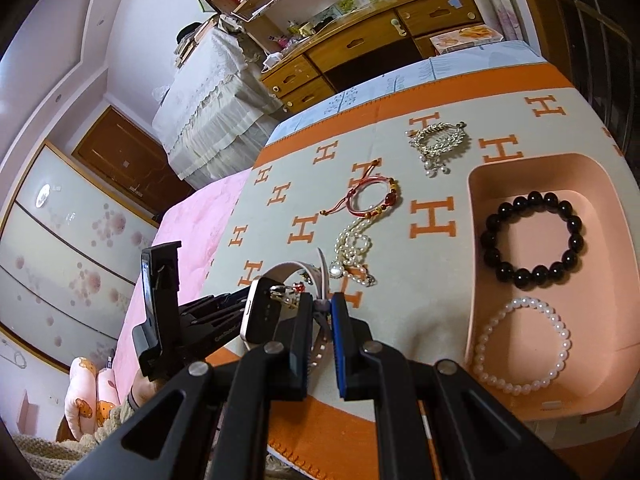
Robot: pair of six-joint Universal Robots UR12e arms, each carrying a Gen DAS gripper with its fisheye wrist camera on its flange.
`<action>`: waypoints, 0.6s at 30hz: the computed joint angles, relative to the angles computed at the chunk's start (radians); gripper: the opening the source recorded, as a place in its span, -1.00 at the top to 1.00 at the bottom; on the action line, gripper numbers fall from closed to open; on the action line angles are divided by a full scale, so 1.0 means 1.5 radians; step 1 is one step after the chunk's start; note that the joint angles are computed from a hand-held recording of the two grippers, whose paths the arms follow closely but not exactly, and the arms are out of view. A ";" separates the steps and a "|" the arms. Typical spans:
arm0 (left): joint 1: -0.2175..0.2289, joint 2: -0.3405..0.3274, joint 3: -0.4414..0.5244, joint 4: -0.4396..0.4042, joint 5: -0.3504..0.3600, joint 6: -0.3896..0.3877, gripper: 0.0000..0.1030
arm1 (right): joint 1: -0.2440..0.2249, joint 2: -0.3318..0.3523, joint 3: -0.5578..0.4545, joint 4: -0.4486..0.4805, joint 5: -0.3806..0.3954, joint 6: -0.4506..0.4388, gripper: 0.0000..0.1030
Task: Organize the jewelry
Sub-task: 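Grasp the white-band watch with the right tool while the left tool grasps the blue flower brooch, then carry the watch and flower brooch into the pink tray and open both tools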
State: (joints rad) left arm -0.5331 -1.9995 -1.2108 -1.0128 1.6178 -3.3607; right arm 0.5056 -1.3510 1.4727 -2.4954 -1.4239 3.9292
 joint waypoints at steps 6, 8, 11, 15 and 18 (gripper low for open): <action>-0.016 0.007 0.018 0.034 -0.023 0.036 0.66 | -0.001 -0.013 0.018 -0.040 -0.007 0.004 0.83; -0.022 0.004 0.029 0.043 -0.037 0.048 0.66 | -0.002 -0.020 0.028 -0.057 -0.013 0.011 0.83; -0.032 -0.006 0.058 0.049 -0.064 0.071 0.66 | -0.002 -0.032 0.039 -0.068 -0.034 0.018 0.83; -0.047 -0.028 0.102 0.049 -0.093 0.100 0.66 | 0.000 -0.060 0.065 -0.083 -0.087 0.033 0.83; -0.059 -0.047 0.138 0.046 -0.112 0.118 0.66 | 0.002 -0.082 0.086 -0.089 -0.137 0.049 0.83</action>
State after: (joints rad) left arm -0.6209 -2.0698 -1.0038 -0.9433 1.4492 -3.1837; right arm 0.5086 -1.4739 1.6015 -2.6288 -1.6288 4.0031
